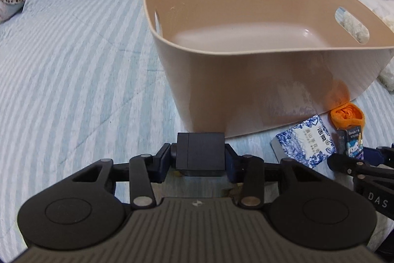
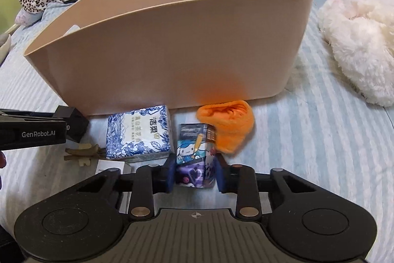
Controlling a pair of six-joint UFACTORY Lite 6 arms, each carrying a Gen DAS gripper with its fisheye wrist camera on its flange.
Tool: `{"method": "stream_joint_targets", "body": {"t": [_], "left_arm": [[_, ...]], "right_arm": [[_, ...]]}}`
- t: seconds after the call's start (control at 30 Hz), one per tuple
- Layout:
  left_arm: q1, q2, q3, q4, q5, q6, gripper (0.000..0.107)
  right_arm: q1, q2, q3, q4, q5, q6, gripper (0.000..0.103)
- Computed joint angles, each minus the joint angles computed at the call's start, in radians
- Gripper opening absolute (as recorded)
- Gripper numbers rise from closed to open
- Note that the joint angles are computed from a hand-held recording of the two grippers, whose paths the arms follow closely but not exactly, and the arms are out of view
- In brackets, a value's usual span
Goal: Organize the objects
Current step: 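Grasp the black square box with the left gripper while the right grasps the cartoon box, then lift both boxes over the basket and open both grippers to release them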
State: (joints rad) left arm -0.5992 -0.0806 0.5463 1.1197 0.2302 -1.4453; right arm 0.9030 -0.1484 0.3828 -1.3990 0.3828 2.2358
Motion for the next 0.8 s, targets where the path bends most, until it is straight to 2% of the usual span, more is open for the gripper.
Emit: {"method": "stream_joint_targets", "body": {"t": [0.13, 0.27, 0.57, 0.7, 0.8], "left_arm": [[0.006, -0.046, -0.036, 0.004, 0.002, 0.015, 0.046], [0.049, -0.132, -0.076, -0.198, -0.024, 0.233, 0.046], [0.015, -0.359, -0.127, -0.310, 0.064, 0.346, 0.046], [-0.020, -0.452, -0.128, -0.413, 0.112, 0.430, 0.046], [-0.058, -0.533, -0.125, -0.385, 0.165, 0.404, 0.046]], "right_arm": [[0.003, -0.059, -0.040, 0.020, -0.005, -0.005, 0.027], [0.042, -0.135, -0.065, 0.093, 0.028, -0.053, 0.027], [0.154, -0.345, -0.097, 0.289, 0.200, -0.204, 0.027], [0.221, -0.403, -0.074, 0.331, 0.302, -0.236, 0.027], [0.257, -0.451, -0.047, 0.348, 0.380, -0.278, 0.027]]}}
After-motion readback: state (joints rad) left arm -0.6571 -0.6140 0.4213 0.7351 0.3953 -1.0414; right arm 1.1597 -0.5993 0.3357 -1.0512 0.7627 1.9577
